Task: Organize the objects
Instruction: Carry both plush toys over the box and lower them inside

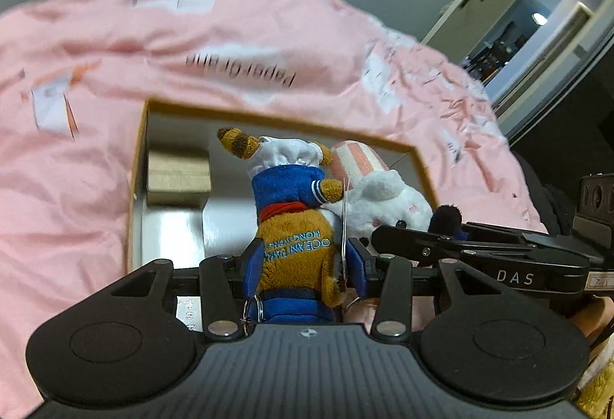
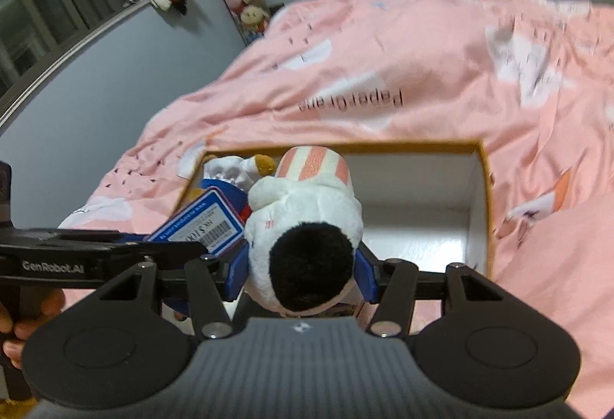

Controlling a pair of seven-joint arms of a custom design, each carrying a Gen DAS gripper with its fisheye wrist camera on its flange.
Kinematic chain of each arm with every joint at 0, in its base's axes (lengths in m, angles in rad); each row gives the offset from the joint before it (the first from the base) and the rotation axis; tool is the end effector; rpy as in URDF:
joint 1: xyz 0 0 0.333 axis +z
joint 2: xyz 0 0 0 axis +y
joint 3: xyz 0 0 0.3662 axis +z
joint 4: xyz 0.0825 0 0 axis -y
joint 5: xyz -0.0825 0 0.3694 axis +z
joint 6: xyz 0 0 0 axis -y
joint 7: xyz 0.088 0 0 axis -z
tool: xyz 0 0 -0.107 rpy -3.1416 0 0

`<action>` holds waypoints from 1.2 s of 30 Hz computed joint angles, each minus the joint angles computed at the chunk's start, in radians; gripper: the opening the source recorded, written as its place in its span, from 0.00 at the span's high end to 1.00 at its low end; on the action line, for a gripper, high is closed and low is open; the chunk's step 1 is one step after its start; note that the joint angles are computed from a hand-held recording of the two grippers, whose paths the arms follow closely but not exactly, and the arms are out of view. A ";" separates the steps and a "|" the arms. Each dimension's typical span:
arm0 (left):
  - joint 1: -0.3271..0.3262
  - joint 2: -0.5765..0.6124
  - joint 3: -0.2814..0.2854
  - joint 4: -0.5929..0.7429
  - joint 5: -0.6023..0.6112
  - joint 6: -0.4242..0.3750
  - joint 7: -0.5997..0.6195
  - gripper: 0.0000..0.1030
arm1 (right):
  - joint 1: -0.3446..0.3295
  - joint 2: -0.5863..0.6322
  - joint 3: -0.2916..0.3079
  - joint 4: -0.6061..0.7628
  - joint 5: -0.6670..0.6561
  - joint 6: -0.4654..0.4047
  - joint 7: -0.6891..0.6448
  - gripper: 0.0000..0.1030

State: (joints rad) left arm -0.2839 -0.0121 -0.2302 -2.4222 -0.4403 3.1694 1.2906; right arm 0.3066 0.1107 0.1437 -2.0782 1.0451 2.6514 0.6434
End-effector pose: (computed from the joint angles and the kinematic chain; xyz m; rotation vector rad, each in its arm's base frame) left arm 0.4693 -0.2209 0.4575 -2.1754 1.7608 -1.0928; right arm 0.5424 0.2330 0.4737 -2.0348 1.1587 0.0186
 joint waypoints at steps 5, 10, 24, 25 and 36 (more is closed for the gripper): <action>0.049 0.078 -0.035 0.060 -0.121 -0.051 0.125 0.50 | -0.011 0.095 0.002 0.069 -0.100 -0.034 0.092 0.44; 0.091 0.125 -0.055 0.092 -0.117 -0.084 0.137 0.50 | -0.035 0.169 0.019 0.135 -0.172 -0.068 0.151 0.44; 0.071 0.181 0.015 0.136 0.263 -0.154 -0.138 0.48 | -0.055 0.239 0.054 0.188 -0.334 -0.054 0.237 0.39; 0.080 0.180 0.005 0.134 0.258 -0.151 -0.133 0.47 | -0.058 0.239 0.057 0.190 -0.337 -0.055 0.238 0.38; -0.002 0.106 0.116 0.054 0.628 -0.063 -0.408 0.44 | -0.067 0.174 0.073 0.133 -0.362 0.015 0.137 0.29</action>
